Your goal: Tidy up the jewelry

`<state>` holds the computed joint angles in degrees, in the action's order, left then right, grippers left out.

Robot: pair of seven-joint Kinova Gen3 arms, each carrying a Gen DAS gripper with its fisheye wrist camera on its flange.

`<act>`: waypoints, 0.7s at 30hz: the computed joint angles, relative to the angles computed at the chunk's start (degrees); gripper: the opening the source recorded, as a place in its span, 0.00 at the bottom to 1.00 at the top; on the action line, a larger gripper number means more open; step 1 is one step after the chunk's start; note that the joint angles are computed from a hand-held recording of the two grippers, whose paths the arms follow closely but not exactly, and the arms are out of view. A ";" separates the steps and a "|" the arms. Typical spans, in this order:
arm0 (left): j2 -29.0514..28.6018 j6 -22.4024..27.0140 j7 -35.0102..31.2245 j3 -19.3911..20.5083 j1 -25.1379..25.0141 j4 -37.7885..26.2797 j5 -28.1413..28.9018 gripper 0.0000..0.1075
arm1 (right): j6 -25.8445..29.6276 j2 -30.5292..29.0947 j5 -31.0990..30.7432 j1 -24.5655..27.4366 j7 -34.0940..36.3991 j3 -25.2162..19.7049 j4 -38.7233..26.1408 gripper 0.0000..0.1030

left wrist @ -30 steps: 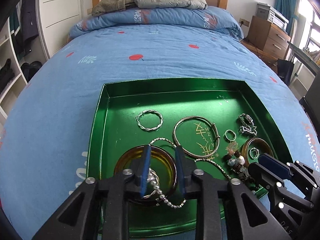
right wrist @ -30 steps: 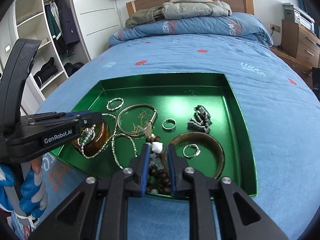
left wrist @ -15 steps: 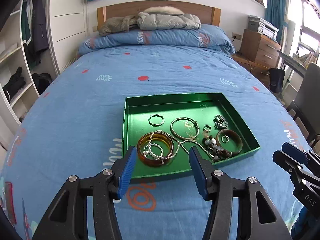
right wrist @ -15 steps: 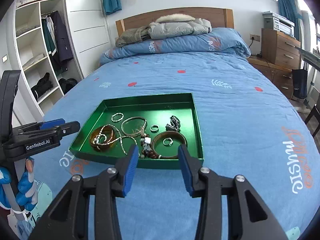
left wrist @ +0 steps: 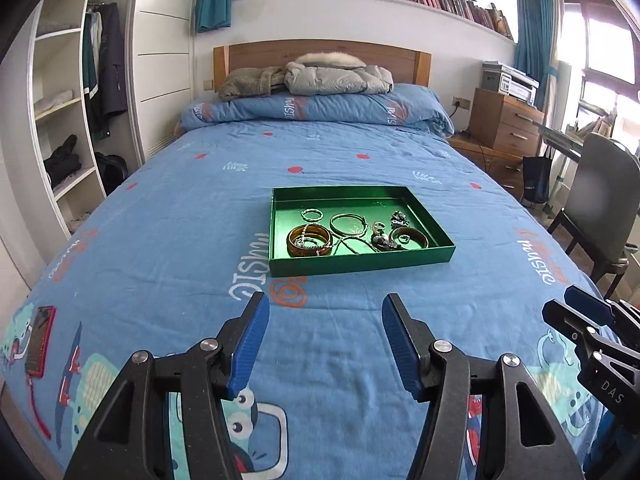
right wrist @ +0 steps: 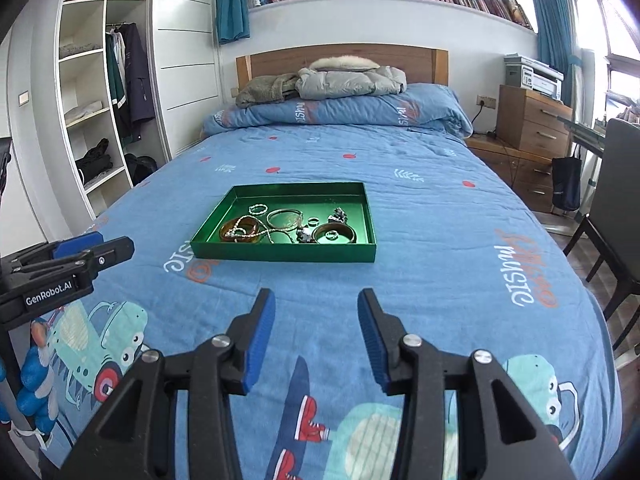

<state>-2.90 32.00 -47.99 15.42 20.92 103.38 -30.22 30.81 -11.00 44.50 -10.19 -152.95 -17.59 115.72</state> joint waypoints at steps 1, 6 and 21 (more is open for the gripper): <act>-1.26 0.19 1.36 0.40 0.13 0.97 -0.98 0.54 | 1.01 -1.14 0.25 -0.16 -0.76 -0.89 0.59 0.40; -6.62 1.86 3.81 3.89 -1.33 4.44 -1.95 0.58 | 4.76 -6.39 -1.68 -0.07 -2.07 -4.26 2.70 0.43; -18.35 2.48 0.63 12.69 -10.46 10.44 2.65 0.74 | 9.85 -18.83 -12.75 8.46 2.82 -11.13 4.96 0.44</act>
